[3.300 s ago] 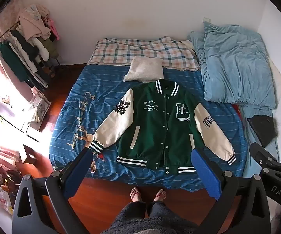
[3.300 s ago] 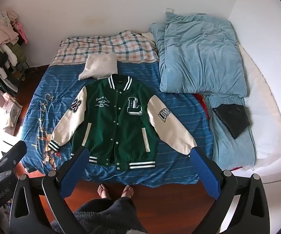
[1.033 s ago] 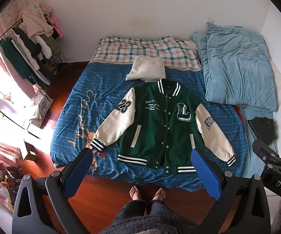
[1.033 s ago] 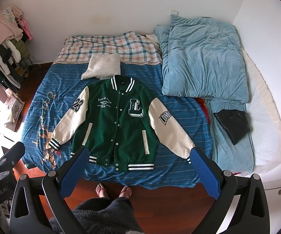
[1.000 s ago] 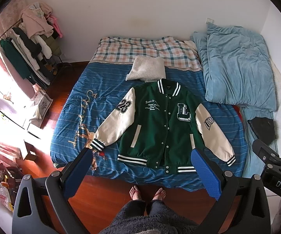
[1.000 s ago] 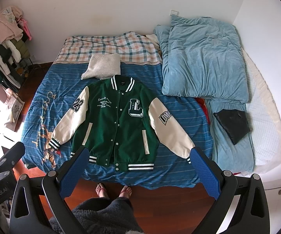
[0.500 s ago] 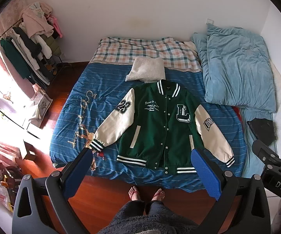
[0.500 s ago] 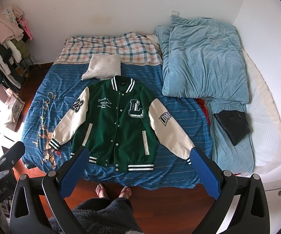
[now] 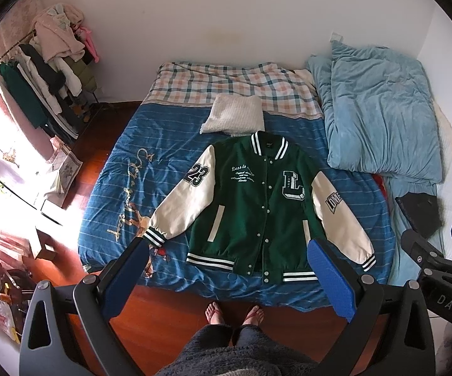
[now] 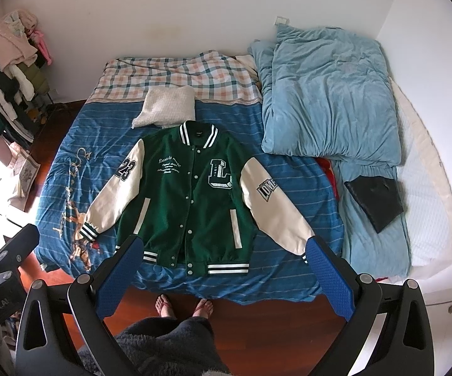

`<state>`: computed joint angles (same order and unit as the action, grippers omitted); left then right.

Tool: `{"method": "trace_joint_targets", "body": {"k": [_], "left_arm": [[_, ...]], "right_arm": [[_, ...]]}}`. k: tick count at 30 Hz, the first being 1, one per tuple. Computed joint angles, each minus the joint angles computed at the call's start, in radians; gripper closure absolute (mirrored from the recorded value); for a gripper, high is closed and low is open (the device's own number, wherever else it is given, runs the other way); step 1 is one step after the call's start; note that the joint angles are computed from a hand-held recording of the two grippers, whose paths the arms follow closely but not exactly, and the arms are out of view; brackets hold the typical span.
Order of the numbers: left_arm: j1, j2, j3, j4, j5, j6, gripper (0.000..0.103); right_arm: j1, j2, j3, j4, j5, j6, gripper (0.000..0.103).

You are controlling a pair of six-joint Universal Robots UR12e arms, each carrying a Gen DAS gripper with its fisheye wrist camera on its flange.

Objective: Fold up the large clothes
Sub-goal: 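Reach both tools to the cream sleeve cuffs and grasp one with the right tool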

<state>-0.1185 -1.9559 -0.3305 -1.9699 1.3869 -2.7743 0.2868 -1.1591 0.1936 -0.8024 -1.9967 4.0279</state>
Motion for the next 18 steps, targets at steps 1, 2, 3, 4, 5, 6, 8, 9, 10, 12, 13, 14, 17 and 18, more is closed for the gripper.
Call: {"method": "trace_joint_targets", "body": {"k": [1, 2, 3, 4, 5, 6, 8, 9, 10, 12, 13, 14, 17, 18], "left_arm": [[-0.005, 0.006, -0.017, 0.023, 0.004, -0.003, 0.000], [-0.012, 0.020, -0.057, 0.079, 0.015, -0.010, 0.000], [-0.019, 0.021, -0.068, 0.118, 0.026, -0.013, 0.000], [-0.028, 0.032, -0.109, 0.175, 0.039, -0.009, 0.000], [-0.033, 0.032, -0.125, 0.208, 0.044, -0.006, 0.000], [-0.036, 0.040, -0.162, 0.262, 0.043, -0.004, 0.000], [-0.051, 0.041, -0.206, 0.328, 0.051, 0.015, 0.000], [-0.051, 0.046, -0.234, 0.365, 0.042, 0.025, 0.000], [-0.062, 0.050, -0.269, 0.414, 0.048, 0.036, 0.000], [-0.075, 0.050, -0.315, 0.469, 0.055, 0.054, 0.000], [-0.086, 0.046, -0.337, 0.497, 0.055, 0.056, 0.000], [-0.097, 0.044, -0.360, 0.520, 0.064, 0.057, 0.000], [-0.126, 0.039, -0.423, 0.588, 0.098, 0.065, 0.000], [-0.138, 0.040, -0.451, 0.619, 0.116, 0.071, 0.000]], "right_arm": [[-0.004, 0.002, -0.004, 0.001, 0.003, 0.001, 0.000], [-0.010, -0.003, 0.011, -0.013, 0.007, 0.001, 0.000], [-0.016, -0.023, 0.051, -0.038, 0.009, 0.012, 0.000], [-0.020, -0.043, 0.096, -0.062, 0.009, 0.019, 0.000], [-0.024, -0.071, 0.154, -0.097, 0.006, 0.028, 0.000], [-0.031, -0.114, 0.247, -0.159, -0.008, 0.045, 0.000], [-0.046, -0.177, 0.383, -0.235, -0.017, 0.088, 0.000], [-0.054, -0.204, 0.442, -0.263, -0.013, 0.109, 0.000], [-0.070, -0.234, 0.506, -0.286, 0.000, 0.140, 0.000], [-0.098, -0.288, 0.625, -0.336, 0.014, 0.193, 0.000], [-0.117, -0.318, 0.690, -0.353, 0.018, 0.229, 0.000], [-0.137, -0.347, 0.753, -0.371, 0.028, 0.261, 0.000], [-0.202, -0.444, 0.956, -0.472, 0.073, 0.329, 0.000], [-0.233, -0.481, 1.032, -0.505, 0.100, 0.354, 0.002]]}}
